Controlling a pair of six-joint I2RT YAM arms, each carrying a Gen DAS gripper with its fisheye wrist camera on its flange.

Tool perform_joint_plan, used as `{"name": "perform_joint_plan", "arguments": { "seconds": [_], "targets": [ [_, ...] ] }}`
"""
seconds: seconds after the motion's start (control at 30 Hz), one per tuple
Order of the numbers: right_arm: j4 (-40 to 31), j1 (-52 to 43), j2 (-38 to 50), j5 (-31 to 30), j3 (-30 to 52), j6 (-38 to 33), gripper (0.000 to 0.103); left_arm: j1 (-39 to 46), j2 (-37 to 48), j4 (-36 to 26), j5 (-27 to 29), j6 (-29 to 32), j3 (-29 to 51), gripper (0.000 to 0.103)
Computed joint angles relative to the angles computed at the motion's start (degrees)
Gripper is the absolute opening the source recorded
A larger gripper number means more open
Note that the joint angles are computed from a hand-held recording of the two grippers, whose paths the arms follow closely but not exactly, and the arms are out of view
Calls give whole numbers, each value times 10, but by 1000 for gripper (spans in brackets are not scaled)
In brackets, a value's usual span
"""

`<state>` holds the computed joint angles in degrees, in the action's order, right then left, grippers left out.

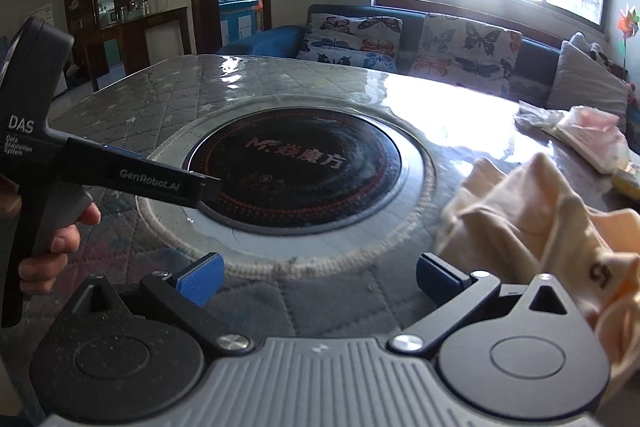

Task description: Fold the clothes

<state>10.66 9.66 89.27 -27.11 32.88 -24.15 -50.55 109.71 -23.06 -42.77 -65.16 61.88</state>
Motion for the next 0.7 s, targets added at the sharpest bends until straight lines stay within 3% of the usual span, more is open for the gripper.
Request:
{"name": "perform_joint_plan", "arguments": {
  "seconds": [0.7],
  "targets": [
    [-100,-158,-76,-64,0,-66,92,-32,78,-25,47,112,178,103]
  ]
}}
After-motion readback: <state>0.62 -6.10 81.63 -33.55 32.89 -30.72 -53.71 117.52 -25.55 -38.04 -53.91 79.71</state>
